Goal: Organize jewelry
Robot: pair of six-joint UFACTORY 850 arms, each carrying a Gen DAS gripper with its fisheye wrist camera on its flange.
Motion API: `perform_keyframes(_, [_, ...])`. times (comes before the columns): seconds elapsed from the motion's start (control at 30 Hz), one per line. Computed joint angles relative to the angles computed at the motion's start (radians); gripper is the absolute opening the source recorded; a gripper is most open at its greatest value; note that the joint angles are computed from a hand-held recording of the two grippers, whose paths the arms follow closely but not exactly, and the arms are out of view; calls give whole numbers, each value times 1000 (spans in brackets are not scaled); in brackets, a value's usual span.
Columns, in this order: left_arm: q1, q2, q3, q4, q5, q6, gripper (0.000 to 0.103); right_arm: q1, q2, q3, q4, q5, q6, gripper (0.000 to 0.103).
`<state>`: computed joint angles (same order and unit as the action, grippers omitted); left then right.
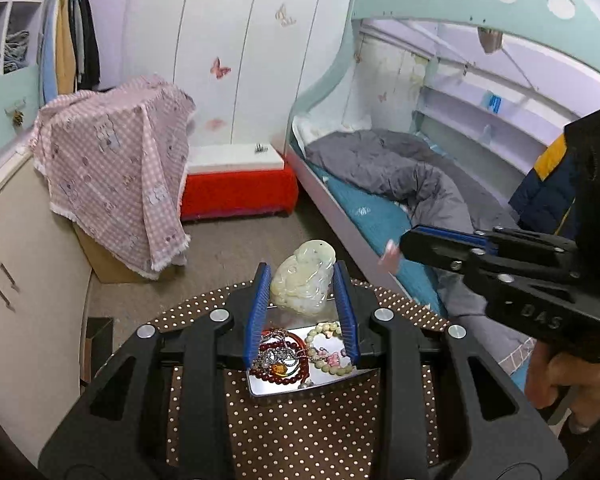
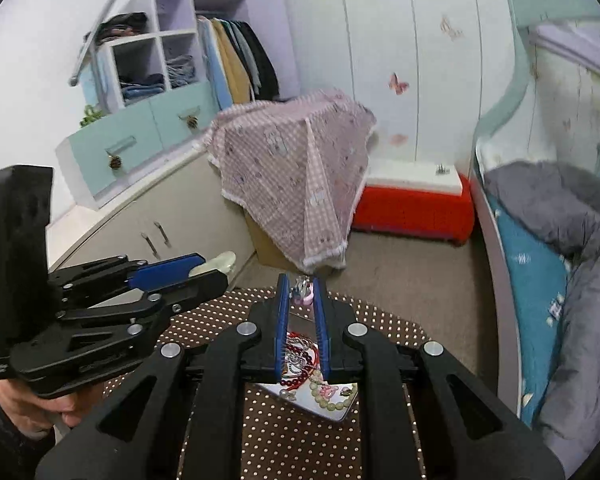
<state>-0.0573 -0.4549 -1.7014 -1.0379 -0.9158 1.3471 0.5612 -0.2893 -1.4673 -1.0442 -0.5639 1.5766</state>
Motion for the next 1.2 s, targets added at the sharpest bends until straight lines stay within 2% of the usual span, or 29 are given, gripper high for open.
perform_keyframes(0.03, [-7, -10, -10, 19, -2, -12, 34, -7, -2, 2, 12, 8, 5, 12])
perform_keyframes(0.07, [-13, -19, -20, 37, 0, -25, 55, -19, -1, 11, 31, 30, 14, 19])
perform_keyframes(0.1, [-19, -14, -11, 44, 32, -28, 71, -28, 2, 22, 36, 46, 39, 36])
perform_keyframes(0.13, [-20, -1, 10, 25, 67, -8, 89, -28, 7, 34, 13, 31, 92, 47])
perform_keyframes(0.17, [-16, 17, 39, -17, 101, 34, 93, -27, 14, 44, -9, 21, 129, 67])
perform_keyframes(0.2, [-10, 30, 57, -45, 117, 67, 94, -25, 26, 62, -45, 20, 181, 81])
perform_keyframes(0.3, [-3, 54, 84, -52, 169, 89, 95, -11, 54, 96, -114, -18, 289, 96])
perform_keyframes(0.43, [14, 96, 126, -86, 196, 112, 95, 16, 74, 103, -106, -88, 308, 96])
perform_keyframes(0.57, [49, 151, 179, -160, 192, 160, 97, 51, 91, 106, -103, -151, 310, 96])
perform_keyframes(0.7, [68, 214, 233, -190, 229, 173, 97, 88, 104, 102, -120, -199, 312, 96])
perform_keyframes(0.83, [96, 273, 288, -237, 226, 228, 97, 149, 114, 90, -130, -297, 308, 96])
perform_keyframes(1.03, [147, 388, 414, -325, 264, 331, 97, 255, 101, 62, -156, -461, 319, 96])
perform_keyframes(1.1, [161, 414, 440, -319, 278, 322, 97, 290, 100, 62, -178, -510, 339, 96])
perform_keyframes(1.2, [209, 459, 488, -353, 227, 340, 97, 338, 95, 61, -198, -573, 352, 96])
